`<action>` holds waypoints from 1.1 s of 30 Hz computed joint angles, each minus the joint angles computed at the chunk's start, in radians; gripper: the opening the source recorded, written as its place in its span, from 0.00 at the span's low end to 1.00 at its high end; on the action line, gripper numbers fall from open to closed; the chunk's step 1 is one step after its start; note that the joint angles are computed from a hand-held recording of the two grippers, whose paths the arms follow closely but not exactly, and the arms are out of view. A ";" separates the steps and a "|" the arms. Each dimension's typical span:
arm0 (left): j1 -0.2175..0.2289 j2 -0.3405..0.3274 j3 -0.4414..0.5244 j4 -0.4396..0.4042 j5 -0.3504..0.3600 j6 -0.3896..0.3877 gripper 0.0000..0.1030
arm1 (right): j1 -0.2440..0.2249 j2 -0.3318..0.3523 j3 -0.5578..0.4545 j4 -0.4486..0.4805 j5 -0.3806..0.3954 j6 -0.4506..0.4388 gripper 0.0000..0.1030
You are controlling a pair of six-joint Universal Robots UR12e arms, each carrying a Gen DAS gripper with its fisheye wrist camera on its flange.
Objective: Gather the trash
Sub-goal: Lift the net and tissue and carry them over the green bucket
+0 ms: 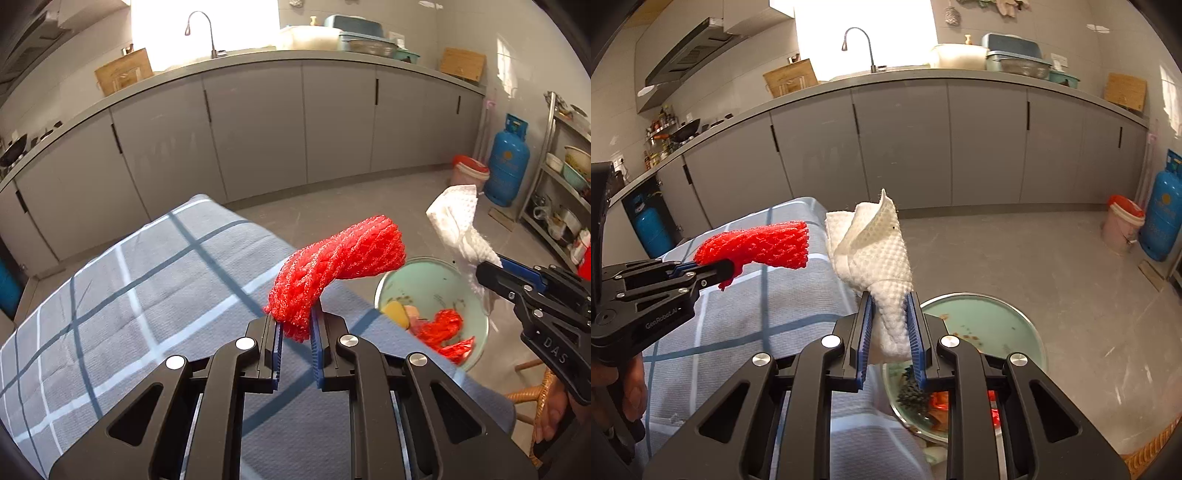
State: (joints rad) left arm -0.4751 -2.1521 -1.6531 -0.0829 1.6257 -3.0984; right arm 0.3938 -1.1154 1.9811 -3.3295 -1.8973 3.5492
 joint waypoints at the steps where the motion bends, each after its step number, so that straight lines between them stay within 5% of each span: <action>1: -0.004 -0.003 0.005 -0.002 0.000 0.003 0.14 | -0.004 -0.002 0.001 0.002 -0.001 0.002 0.20; 33: -0.096 -0.114 0.172 -0.124 -0.022 0.049 0.14 | -0.104 -0.033 0.098 -0.020 -0.007 0.053 0.20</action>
